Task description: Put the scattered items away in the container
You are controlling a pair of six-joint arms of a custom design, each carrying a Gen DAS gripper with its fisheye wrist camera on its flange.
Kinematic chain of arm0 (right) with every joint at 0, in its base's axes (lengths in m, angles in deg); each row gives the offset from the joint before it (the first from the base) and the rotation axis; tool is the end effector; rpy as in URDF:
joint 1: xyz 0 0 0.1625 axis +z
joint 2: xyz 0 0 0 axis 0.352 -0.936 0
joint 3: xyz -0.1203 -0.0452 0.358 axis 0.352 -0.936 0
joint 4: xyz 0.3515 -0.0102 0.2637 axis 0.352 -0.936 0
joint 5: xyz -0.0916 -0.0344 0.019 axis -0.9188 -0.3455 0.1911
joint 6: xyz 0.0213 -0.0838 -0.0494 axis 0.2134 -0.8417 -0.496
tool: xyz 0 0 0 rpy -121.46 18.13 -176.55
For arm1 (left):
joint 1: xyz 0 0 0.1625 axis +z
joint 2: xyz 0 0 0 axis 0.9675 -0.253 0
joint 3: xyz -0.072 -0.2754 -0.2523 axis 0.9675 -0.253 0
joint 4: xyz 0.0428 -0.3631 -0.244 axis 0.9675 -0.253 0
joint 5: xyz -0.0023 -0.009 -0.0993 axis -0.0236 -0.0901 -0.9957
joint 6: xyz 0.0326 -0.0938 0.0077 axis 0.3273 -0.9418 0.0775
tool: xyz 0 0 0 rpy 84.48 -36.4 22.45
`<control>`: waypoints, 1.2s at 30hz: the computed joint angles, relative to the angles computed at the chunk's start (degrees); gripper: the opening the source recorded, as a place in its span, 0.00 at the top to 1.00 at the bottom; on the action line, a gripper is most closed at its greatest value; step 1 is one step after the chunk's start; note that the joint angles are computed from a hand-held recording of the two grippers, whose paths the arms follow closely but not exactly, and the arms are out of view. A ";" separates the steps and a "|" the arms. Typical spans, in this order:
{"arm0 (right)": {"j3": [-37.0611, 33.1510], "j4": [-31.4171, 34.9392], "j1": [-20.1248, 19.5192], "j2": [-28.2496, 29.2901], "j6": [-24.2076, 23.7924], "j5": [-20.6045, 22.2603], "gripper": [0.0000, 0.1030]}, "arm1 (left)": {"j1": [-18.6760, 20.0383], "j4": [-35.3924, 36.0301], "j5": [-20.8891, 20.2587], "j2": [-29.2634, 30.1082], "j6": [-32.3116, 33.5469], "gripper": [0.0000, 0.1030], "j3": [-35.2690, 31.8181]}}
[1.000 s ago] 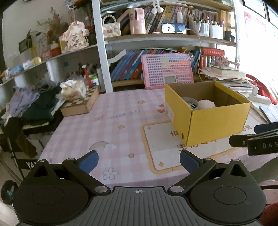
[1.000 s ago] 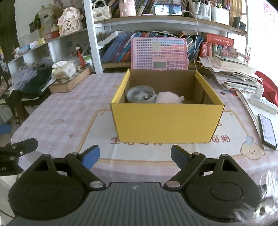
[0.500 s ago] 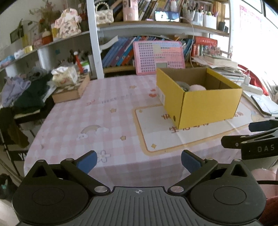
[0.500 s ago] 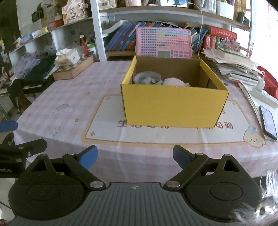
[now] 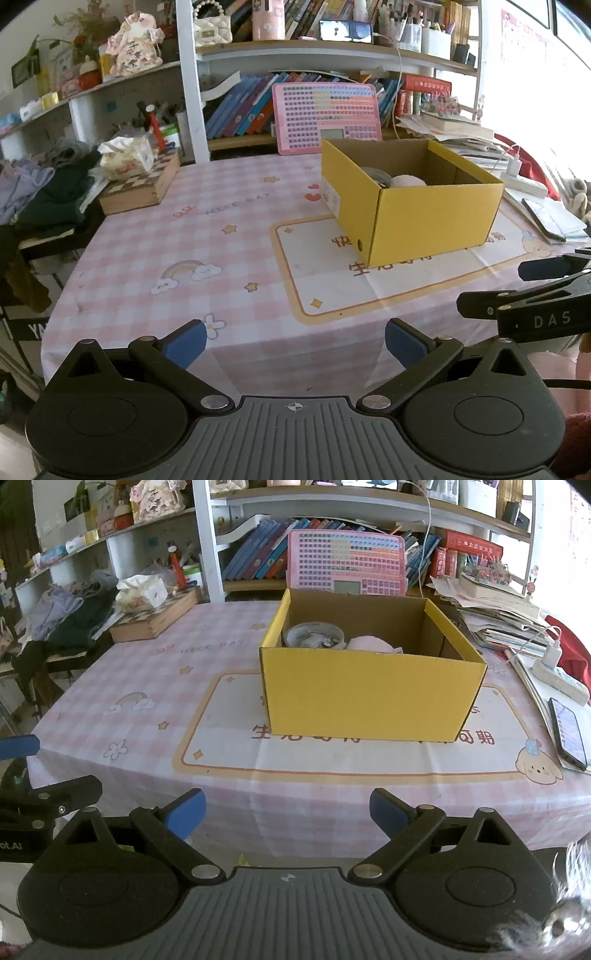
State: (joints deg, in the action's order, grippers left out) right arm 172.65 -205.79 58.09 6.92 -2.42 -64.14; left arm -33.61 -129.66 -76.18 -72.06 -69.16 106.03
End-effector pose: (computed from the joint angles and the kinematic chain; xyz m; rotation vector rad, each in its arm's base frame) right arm -0.0020 -0.6497 0.2224 1.0248 -2.4204 0.6660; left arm -0.2803 -0.5542 -0.0511 0.1958 2.0613 -1.0668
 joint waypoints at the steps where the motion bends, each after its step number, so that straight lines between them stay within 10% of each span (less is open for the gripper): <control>1: 0.06 -0.04 0.02 -0.01 -0.06 -0.03 0.07 | 0.01 -0.01 -0.03 -0.08 -0.13 0.00 0.08; 36: 0.32 -0.73 0.66 0.63 -0.39 -1.14 0.06 | 0.71 -0.49 -1.98 -1.47 -1.17 0.00 1.29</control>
